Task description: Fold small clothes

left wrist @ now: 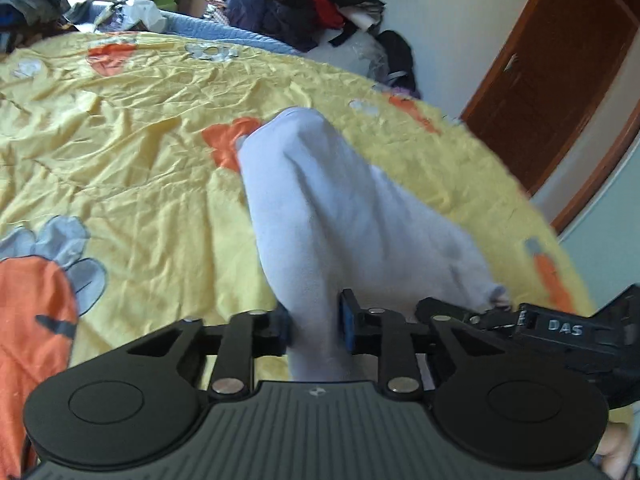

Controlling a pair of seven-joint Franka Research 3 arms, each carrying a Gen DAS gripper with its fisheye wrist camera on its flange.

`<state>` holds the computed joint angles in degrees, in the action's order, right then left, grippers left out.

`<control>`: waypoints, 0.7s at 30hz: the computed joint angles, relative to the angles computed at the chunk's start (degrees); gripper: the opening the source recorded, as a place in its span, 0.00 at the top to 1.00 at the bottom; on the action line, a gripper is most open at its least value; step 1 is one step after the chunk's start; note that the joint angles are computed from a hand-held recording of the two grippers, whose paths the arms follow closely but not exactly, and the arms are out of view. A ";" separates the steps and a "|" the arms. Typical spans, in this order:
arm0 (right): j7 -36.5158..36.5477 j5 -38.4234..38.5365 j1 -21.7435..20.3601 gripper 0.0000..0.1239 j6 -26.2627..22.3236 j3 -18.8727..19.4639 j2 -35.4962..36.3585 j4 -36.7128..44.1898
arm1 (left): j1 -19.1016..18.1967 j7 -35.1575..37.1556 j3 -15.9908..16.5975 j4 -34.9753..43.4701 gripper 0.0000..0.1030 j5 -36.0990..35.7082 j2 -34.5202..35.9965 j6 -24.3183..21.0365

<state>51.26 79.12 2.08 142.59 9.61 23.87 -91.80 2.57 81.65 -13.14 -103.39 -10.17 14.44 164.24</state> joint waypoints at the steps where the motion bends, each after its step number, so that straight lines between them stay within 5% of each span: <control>1: 0.00 -0.91 0.40 0.72 0.78 -0.20 -0.83 -0.75 | -2.04 -3.73 2.32 -0.30 0.59 3.98 -0.39 -0.29; 4: -3.01 -5.54 2.61 0.52 6.25 -1.14 -5.45 -4.98 | -7.32 -15.50 8.53 -2.77 0.24 18.95 -2.72 1.41; 8: -9.43 -10.20 5.97 0.50 16.28 -2.02 -12.32 -12.82 | -13.55 -36.57 15.94 -5.52 0.16 44.42 -6.22 2.22; 12: -12.56 -14.48 9.14 0.42 24.36 -2.43 -17.90 -20.59 | -12.96 -43.28 14.31 -7.85 0.15 51.28 -8.94 -1.25; 21: -14.92 -15.84 12.62 0.37 24.22 -4.89 -24.67 -28.58 | -8.22 -56.05 8.24 -16.51 0.15 58.93 -15.95 -4.86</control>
